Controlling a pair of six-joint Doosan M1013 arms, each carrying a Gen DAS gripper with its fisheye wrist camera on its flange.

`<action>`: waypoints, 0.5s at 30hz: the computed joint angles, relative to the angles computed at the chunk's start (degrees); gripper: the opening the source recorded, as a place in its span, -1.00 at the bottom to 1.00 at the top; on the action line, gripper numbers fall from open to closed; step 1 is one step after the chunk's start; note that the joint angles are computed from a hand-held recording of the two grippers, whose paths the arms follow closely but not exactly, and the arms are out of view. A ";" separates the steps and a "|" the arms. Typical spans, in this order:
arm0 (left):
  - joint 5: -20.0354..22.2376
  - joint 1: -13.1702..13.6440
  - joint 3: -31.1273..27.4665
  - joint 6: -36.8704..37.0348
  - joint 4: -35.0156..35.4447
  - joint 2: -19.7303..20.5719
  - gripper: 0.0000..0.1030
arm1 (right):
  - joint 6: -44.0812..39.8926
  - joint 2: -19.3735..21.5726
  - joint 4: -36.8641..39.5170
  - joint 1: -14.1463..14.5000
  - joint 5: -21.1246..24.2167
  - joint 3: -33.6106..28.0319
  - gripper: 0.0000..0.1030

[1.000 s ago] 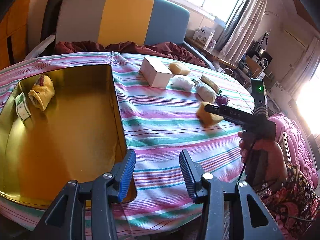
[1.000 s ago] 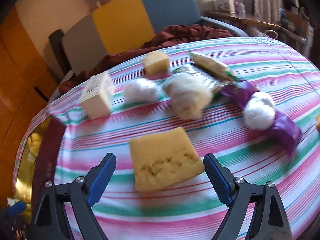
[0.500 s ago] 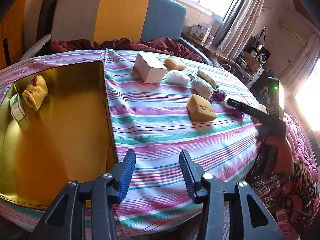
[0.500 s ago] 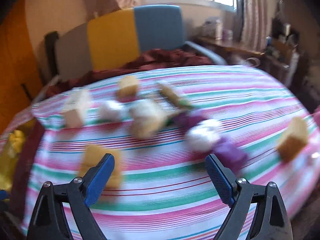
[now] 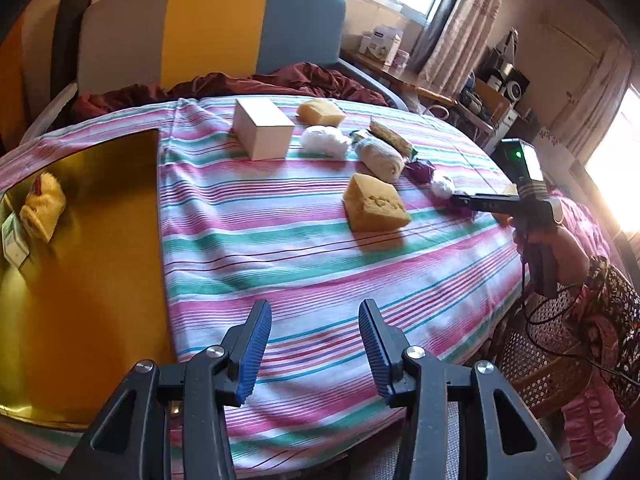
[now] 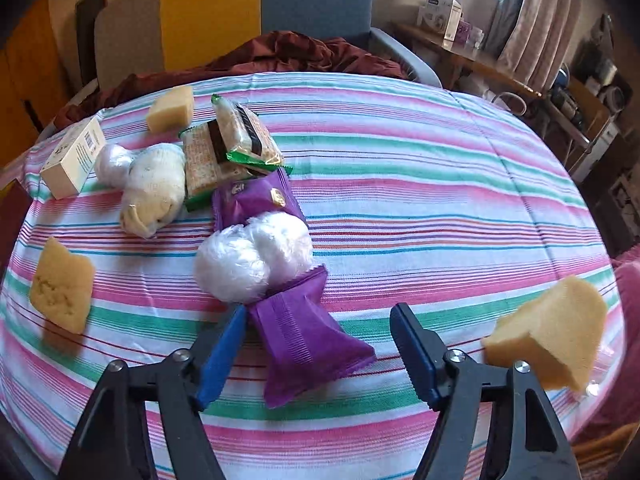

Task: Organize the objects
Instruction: 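Grasp the purple snack packet with the right gripper while the left gripper moves toward the yellow sponge, then grasp the yellow sponge with the left gripper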

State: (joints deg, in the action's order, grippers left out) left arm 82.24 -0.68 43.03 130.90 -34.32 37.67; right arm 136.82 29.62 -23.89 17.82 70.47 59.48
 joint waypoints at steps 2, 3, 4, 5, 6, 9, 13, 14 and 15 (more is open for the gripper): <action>-0.33 -0.40 0.28 0.69 0.39 -0.23 -0.11 | 0.19 -0.14 0.82 -0.14 -0.71 0.55 0.25; -0.37 -0.61 0.27 0.85 0.72 -0.24 -0.11 | -0.30 0.19 1.13 -0.14 0.19 0.07 0.09; -0.26 -0.83 0.25 0.81 1.00 -0.22 -0.11 | -1.21 0.63 1.43 -0.14 1.21 -0.52 0.01; 0.17 -1.01 -0.03 0.64 1.08 -0.04 -0.11 | -1.87 0.87 1.90 -0.21 1.60 -0.79 -0.07; 0.44 -1.15 -0.21 0.52 1.08 0.08 -0.11 | -1.89 0.88 2.26 -0.26 1.43 -0.86 -0.16; 0.96 -1.81 -1.14 0.35 1.54 0.61 -0.11 | -0.91 0.31 3.52 -0.50 0.74 -0.28 -0.20; 1.41 -3.03 -2.89 0.11 2.89 1.60 -0.11 | 1.19 -0.57 4.91 -0.87 0.63 0.69 -0.21; 1.36 -3.43 -3.28 0.16 3.19 1.85 -0.10 | 1.57 -0.79 5.55 -0.95 0.23 0.93 -0.22; 1.31 -3.82 -3.65 0.11 3.51 2.08 -0.06 | 1.69 -1.03 6.62 -1.13 -0.45 1.21 -0.23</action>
